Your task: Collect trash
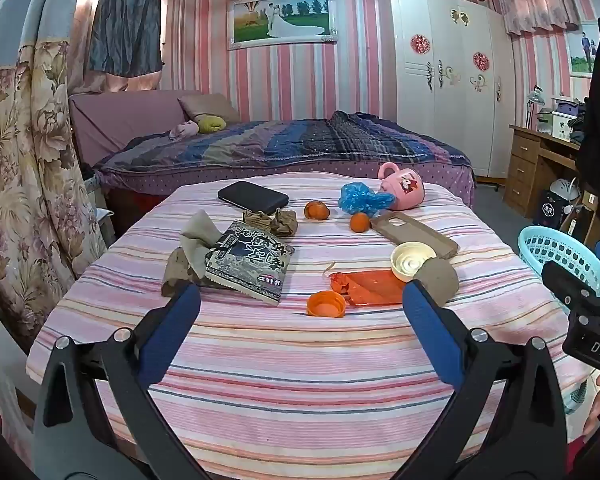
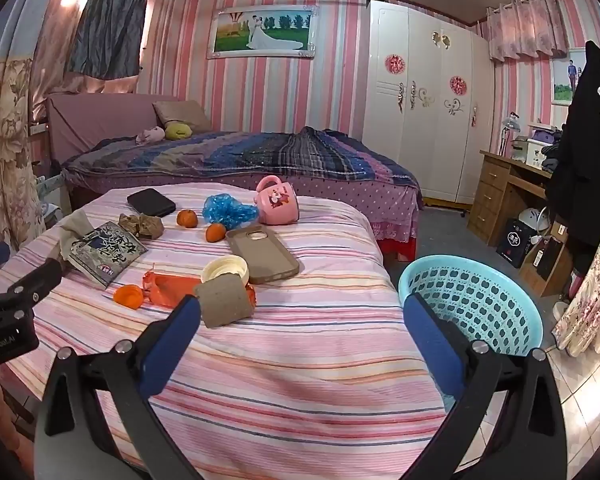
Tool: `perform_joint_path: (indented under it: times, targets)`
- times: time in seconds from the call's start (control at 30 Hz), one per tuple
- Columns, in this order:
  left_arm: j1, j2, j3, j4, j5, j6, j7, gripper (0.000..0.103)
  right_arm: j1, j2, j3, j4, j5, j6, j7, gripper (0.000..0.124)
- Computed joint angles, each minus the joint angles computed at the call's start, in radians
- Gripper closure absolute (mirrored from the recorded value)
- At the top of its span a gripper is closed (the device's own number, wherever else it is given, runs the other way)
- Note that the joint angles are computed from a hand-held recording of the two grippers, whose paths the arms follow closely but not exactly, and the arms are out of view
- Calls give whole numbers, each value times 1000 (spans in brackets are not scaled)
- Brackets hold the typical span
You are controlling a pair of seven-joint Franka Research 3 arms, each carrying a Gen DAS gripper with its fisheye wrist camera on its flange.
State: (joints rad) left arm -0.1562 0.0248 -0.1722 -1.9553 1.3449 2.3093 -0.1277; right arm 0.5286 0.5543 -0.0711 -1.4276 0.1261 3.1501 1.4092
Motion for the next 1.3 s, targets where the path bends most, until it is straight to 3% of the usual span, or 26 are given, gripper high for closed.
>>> perform_joint_path:
  times: [0.37, 0.57, 1.3]
  targets:
    - [-2, 4, 1, 3, 9, -1, -9, 5, -39, -5, 46, -4, 18, 4, -33, 25]
    - [4, -6, 3, -3, 4, 7, -7, 5, 2, -1, -2, -1, 23, 13, -16, 25]
    - [12, -19, -3, -21, 13, 7, -27, 5, 28, -9, -45, -12, -3, 16, 10, 25]
